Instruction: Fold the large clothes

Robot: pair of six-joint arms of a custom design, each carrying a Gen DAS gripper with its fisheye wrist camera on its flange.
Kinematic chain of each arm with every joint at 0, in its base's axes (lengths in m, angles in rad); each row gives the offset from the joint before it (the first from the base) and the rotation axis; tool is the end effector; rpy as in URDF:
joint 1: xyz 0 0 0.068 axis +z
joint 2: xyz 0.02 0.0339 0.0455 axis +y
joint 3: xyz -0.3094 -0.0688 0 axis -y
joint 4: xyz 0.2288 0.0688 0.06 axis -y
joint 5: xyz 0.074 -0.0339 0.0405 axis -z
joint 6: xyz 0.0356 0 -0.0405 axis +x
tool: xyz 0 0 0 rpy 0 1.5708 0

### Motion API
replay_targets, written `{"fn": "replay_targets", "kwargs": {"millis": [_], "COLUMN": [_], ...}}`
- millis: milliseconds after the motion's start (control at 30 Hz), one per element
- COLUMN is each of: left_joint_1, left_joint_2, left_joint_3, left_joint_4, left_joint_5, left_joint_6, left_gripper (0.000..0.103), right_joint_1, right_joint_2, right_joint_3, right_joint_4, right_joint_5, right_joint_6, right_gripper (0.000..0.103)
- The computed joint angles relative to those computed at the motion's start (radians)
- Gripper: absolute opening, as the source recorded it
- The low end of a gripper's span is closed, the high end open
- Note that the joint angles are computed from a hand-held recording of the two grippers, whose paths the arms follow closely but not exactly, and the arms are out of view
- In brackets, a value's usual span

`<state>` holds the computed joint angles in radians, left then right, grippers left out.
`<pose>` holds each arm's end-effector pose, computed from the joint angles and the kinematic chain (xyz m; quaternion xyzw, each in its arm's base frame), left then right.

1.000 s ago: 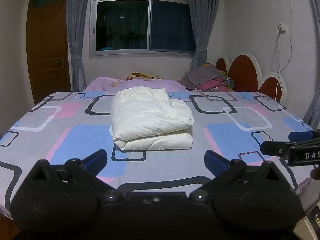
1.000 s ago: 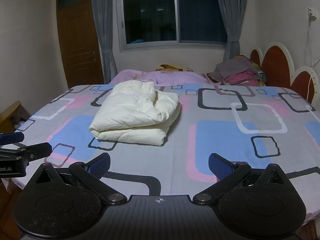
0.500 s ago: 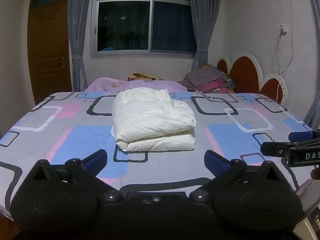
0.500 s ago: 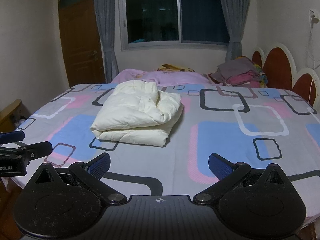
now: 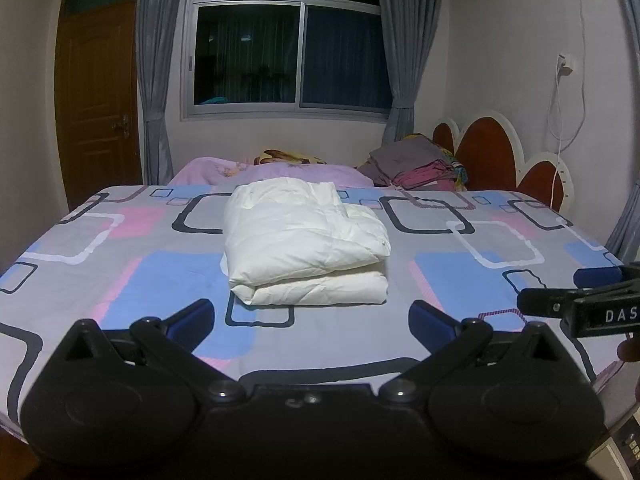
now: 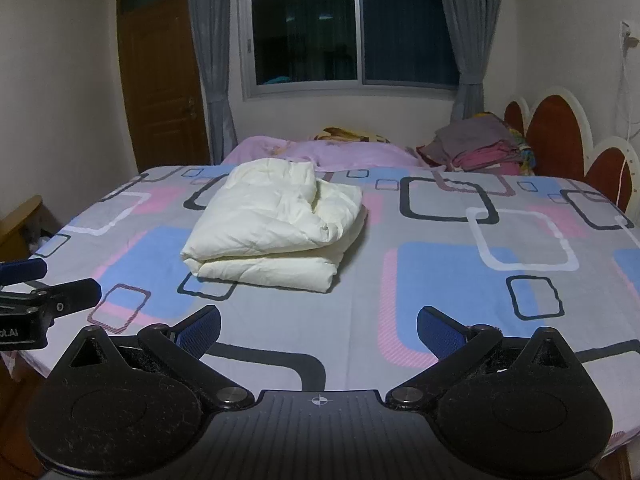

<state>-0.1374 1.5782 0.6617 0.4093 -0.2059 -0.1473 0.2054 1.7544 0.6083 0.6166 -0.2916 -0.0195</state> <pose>0.3024 -0.0345 0.2250 -0.0564 0.8571 0.0161 0.5119 0.3099 0.0750 0.1793 -0.1681 0.8448 0.1712 0.4783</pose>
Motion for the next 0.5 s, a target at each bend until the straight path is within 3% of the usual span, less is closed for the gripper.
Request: {"fn": "replay_targets", "kwargs": {"millis": [500], "left_joint_1": [-0.004], "left_joint_2": [-0.01], "left_joint_3": [-0.023], "left_joint_4": [0.022], "left_joint_5": [0.016], "left_joint_6": [-0.011], "left_gripper": [0.103], "right_joint_1": [-0.002], "right_joint_2": [0.0], "right_joint_3": [0.004], "right_joint_4": [-0.004], "right_joint_5": [-0.006], "right_joint_6": [-0.007], "right_gripper": [0.103]}}
